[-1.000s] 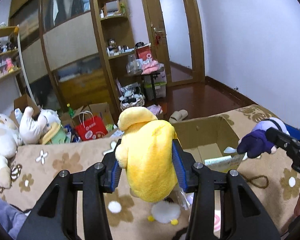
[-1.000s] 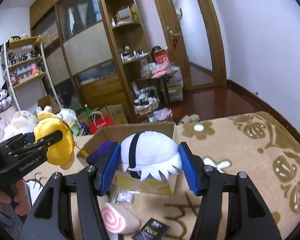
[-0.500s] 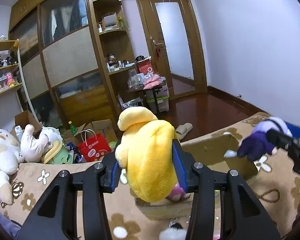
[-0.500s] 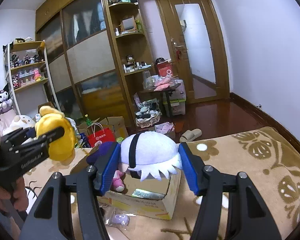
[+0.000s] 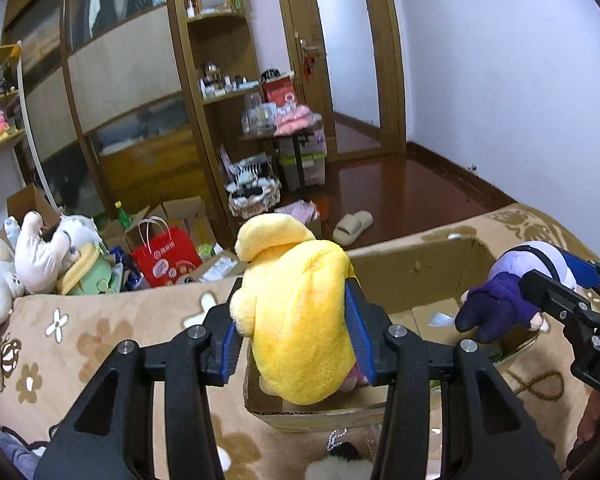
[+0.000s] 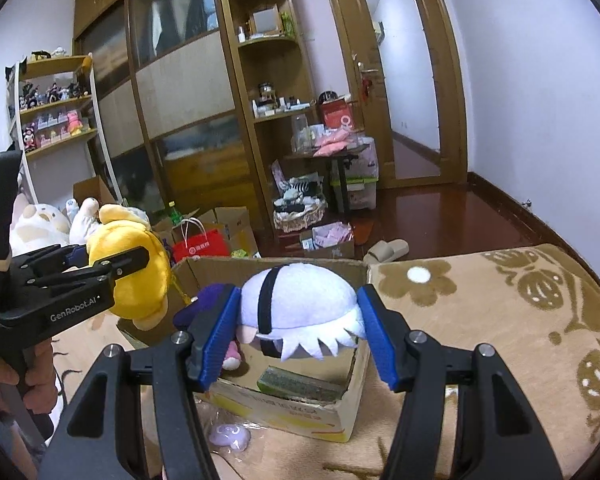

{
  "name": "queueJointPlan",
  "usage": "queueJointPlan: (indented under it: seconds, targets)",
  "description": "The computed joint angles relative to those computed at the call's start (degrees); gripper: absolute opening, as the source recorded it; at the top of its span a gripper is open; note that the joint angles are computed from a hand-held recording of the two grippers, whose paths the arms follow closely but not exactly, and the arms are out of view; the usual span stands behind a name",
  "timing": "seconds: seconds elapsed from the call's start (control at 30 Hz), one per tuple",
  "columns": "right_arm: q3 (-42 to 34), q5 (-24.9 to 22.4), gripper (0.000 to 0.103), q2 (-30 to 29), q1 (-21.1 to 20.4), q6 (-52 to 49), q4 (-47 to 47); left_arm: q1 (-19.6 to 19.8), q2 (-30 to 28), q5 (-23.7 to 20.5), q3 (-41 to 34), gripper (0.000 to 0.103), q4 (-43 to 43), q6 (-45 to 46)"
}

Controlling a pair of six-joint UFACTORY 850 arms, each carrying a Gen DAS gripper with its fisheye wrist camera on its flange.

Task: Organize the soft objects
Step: 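Lift the yellow duck and purple-haired doll over the cardboard box, then open both tools to release the duck and doll into the box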

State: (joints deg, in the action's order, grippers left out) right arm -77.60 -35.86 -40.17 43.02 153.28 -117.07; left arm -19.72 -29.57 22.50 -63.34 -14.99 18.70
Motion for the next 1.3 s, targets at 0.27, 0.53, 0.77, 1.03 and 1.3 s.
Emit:
queueJointPlan:
  seconds: [0.27, 0.53, 0.77, 1.03, 1.3]
  targets:
    - [-1.91, 2.97, 0.064, -2.05, -0.58, -2.88, 1.99, 0.53, -3.35, -6.09, -3.44, 0.046, 0.92, -0.72]
    - [-2.75, 4.40, 0.065, -2.63, -0.54, -5.31, 4.63, 0.15, -3.62, -5.97, -3.27, 0.055, -2.80, 2.95]
    - [-2.16, 4.72, 0.072, -2.23, -0.47, -3.92, 4.72, -0.18, -2.85, -4.66, -1.84, 0.073, -9.82, 10.57]
    - [-0.19, 3.66, 0.089, -0.62, -0.11, -1.05, 4.72, -0.30, -1.54, -4.94, -0.52, 0.087, -16.74, 17.13]
    - [1.51, 3.26, 0.092, 0.96, 0.65, -1.54, 6.09, -0.16, 0.76, -5.37, 1.45, 0.095, -22.20, 21.22]
